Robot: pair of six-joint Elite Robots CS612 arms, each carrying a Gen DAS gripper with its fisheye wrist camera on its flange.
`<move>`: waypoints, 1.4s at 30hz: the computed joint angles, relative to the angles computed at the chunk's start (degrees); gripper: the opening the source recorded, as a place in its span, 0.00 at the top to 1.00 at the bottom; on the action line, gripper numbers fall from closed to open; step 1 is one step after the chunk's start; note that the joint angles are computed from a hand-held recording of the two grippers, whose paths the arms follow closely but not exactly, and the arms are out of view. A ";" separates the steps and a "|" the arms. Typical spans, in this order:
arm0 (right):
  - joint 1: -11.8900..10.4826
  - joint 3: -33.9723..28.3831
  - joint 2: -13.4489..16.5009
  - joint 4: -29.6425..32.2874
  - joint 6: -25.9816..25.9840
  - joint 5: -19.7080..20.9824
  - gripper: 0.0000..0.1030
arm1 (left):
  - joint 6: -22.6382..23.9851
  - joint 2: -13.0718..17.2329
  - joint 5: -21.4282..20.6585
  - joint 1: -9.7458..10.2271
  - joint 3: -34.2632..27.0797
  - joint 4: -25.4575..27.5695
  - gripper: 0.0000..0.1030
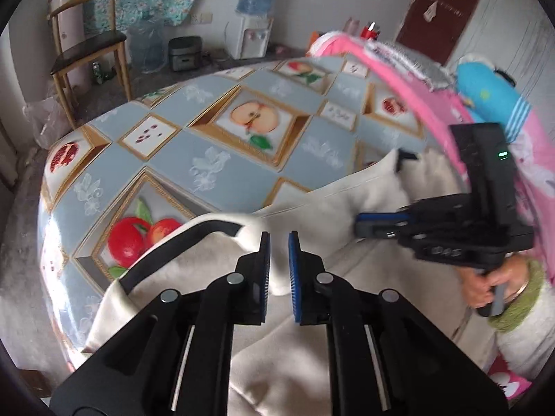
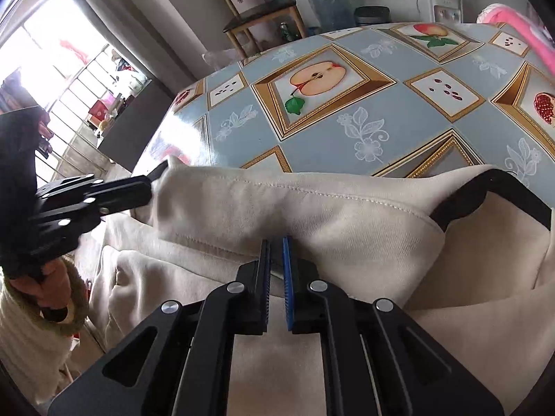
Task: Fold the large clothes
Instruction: 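Lay the hem over the collar and open both tools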
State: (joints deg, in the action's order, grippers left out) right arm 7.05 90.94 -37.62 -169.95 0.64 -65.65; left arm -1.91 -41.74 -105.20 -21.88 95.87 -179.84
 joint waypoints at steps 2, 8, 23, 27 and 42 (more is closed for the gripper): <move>0.06 -0.11 0.03 0.21 -0.83 -0.36 0.93 | 0.53 -0.06 -1.01 -0.34 0.18 -1.02 0.90; 0.38 0.27 -0.40 0.15 -2.76 -3.19 0.95 | 4.62 1.50 4.26 -3.16 -2.93 8.88 0.89; 0.41 3.11 -3.16 -6.38 -3.06 -10.46 0.93 | 5.30 3.10 4.02 -2.66 -2.95 4.74 0.92; 1.90 0.10 -1.60 -4.15 -6.12 -7.40 0.93 | 4.19 3.29 3.42 -2.52 -2.72 3.48 0.92; 1.72 1.20 -1.47 -6.17 -4.72 -14.02 0.90 | 4.61 2.91 9.33 -2.49 -2.77 3.93 0.92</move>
State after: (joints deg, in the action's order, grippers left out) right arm 8.77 92.14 -39.09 -176.12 -4.07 -79.68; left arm 2.70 -38.83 -95.87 -24.37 93.09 -175.91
